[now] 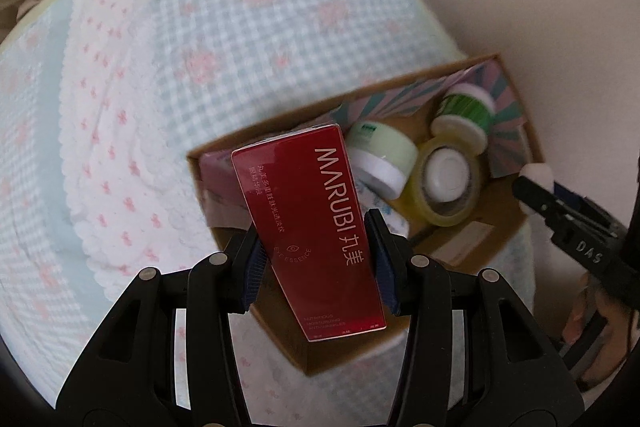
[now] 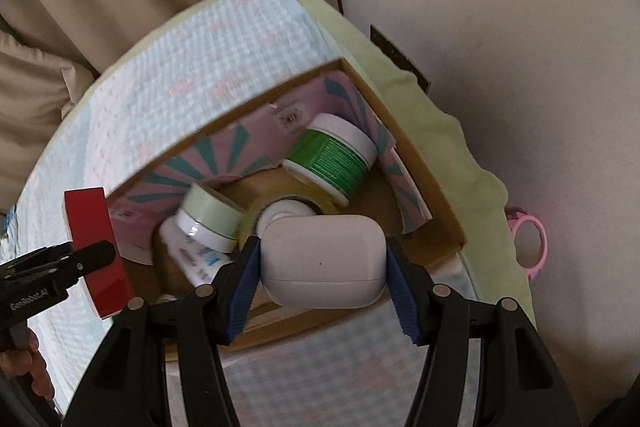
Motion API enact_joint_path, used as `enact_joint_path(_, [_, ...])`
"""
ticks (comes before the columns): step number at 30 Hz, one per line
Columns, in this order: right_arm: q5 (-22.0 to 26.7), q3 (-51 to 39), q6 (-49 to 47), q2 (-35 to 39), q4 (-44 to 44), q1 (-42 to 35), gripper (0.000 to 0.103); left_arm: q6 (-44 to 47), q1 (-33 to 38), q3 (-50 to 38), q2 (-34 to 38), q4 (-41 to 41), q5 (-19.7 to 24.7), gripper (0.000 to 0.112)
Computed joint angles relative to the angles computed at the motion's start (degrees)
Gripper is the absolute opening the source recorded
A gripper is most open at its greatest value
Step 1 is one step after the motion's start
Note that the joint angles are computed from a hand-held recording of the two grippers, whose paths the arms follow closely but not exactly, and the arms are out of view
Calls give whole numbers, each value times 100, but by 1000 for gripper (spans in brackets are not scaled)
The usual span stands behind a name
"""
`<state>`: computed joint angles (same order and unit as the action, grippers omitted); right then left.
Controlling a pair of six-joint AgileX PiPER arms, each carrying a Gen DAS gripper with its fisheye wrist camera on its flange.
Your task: Organize rigid objects
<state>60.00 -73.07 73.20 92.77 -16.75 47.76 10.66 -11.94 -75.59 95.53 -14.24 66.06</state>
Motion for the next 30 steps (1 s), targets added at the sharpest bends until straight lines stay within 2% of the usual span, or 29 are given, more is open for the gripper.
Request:
enact_joint_path(7, [-457,364,-693,126,270,-332,56,-314,-311,252,219,332,-314,43])
enact_joint_path(10, [-339,311,-918,241,367,-378,57,-285,-344,238,167,298,-325,45])
enact_joint_path(11, [-363,320,-1029,261,475,-422,66,-348,-383,199,132,390,-290,63])
enact_joint_path(12, [-492,403,-1030,187,478,-422,76,-401,-419,153,104,482,-245,102])
enact_joint_path(13, [-512,407,-1017,145,432,-395,97,-418,-430,121,72,531,-199,101])
enact_joint_path(14, [-482,377,-999,134,373,-364,103,-397,-404,157,-33,518,-234,103])
enact_joint_path(18, [35,120,-460,117,-178,-2,103,-357,-306,196,-174,561,-90,103])
enact_joint_path(30, [495,-110,120,-38,-329,448,103,41,102,294,-816,439,207,103])
